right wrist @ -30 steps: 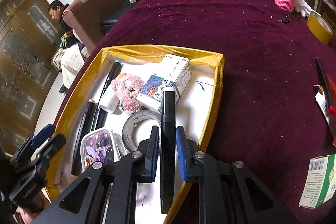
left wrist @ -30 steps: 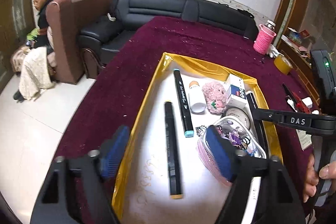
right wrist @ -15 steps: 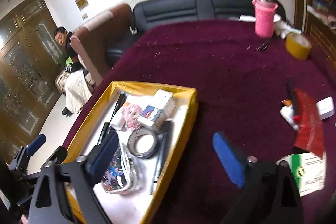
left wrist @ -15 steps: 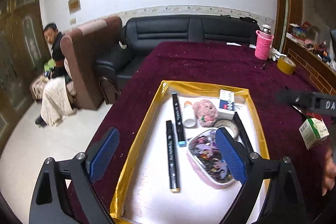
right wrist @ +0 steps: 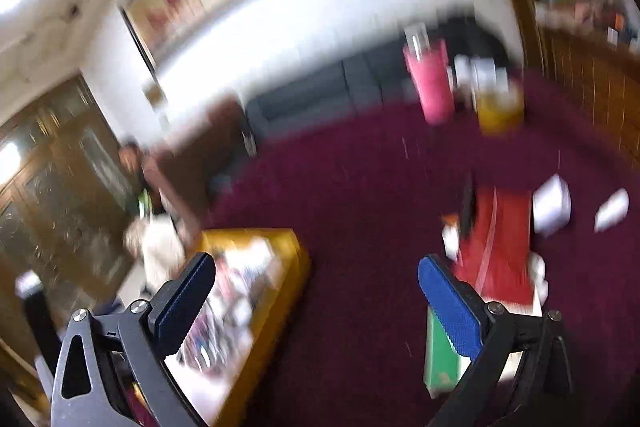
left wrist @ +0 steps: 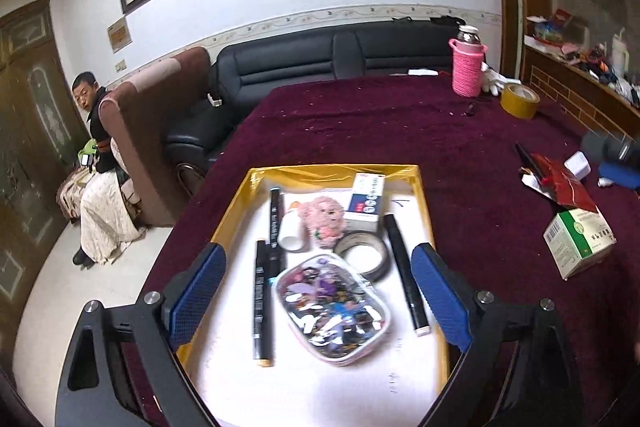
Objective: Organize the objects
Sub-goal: 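Move both tools back over the table toward the red packet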
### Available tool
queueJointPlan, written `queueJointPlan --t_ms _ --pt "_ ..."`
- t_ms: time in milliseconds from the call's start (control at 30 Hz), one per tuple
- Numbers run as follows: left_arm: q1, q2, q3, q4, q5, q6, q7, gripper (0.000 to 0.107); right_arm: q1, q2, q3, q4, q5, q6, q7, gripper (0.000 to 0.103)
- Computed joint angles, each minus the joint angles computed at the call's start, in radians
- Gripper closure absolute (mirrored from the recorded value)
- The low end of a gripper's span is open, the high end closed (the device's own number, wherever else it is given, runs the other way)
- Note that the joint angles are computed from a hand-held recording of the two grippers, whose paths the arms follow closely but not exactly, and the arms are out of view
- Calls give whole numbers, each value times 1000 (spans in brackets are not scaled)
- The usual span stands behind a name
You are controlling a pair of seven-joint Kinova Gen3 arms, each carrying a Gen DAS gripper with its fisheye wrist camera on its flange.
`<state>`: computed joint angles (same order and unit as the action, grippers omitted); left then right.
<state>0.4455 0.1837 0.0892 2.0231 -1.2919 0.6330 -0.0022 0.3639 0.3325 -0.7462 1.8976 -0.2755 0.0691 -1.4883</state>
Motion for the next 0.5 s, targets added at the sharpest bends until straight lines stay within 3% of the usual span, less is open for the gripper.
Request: queueJointPlan --t_ms 100,233,300,367,500 --pt "29 26 14 -33 12 45 -25 14 -128 -64 138 70 15 -79 2 0" --pt "62 64 13 -81 41 73 -69 14 -313 -179 295 173 -60 -228 155 0" --pt "79 84 11 -110 63 88 -102 14 -367 -176 338 173 -67 -233 229 0" --pt "97 104 6 -137 85 98 -135 14 -346 -155 341 143 -50 -181 251 0" --pt "135 145 -10 -189 123 120 -192 14 -170 -115 228 103 65 -111 130 0"
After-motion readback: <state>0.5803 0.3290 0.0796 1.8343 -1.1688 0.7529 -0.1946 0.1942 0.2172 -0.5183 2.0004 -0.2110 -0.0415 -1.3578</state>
